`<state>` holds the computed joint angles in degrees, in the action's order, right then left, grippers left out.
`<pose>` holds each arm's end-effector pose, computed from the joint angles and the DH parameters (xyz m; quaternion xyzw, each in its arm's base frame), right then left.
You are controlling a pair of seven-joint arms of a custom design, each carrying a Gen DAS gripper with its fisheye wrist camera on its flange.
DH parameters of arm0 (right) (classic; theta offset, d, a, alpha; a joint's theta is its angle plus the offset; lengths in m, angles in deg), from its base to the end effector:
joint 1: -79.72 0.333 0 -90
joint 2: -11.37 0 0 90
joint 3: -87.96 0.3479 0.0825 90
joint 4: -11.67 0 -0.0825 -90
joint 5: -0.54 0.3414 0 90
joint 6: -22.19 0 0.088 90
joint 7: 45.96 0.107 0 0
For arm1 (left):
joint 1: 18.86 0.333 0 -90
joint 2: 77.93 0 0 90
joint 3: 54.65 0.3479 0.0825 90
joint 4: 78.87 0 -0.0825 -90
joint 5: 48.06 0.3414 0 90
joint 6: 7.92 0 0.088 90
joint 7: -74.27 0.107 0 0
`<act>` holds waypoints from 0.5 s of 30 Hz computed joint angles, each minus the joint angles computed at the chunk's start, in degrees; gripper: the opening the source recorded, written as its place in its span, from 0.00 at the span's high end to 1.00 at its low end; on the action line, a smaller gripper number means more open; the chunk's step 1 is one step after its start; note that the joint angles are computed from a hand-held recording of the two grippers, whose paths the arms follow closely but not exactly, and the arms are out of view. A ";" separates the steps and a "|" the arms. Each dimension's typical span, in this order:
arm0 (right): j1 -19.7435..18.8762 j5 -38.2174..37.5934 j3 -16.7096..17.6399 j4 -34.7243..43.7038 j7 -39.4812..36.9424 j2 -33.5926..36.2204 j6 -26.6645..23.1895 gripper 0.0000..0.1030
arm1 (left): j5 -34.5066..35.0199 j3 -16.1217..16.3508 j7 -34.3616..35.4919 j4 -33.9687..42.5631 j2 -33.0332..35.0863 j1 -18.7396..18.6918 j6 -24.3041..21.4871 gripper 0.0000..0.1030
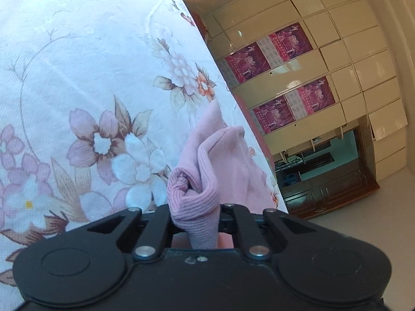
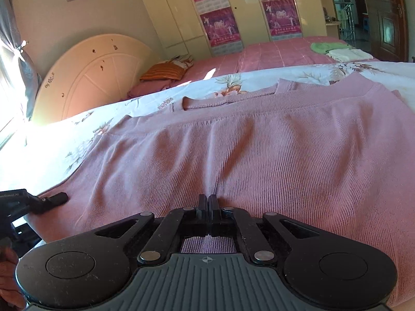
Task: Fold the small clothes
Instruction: 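Grasp the folded sweater edge with both tools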
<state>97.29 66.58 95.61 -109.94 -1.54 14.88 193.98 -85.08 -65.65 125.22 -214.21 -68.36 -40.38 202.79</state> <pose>0.5207 0.1710 0.5017 -0.6801 0.5874 -0.1067 0.4254 0.4788 -0.2062 0.4507 -0.8103 0.2854 -0.5085 0.0576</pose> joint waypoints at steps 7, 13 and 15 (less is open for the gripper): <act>-1.25 22.63 -2.25 0.06 -9.71 -4.03 2.03 1.00 | -9.98 7.22 31.65 18.14 2.24 -12.43 -8.28 0.92; -5.53 30.40 -6.60 -2.92 -8.47 -9.51 3.82 1.00 | -8.75 28.17 40.21 45.19 17.14 -32.41 -29.85 0.92; -7.69 27.16 -8.27 -5.39 -3.77 -11.68 2.17 1.00 | 1.68 24.54 31.99 55.20 23.80 -28.99 -37.36 0.92</act>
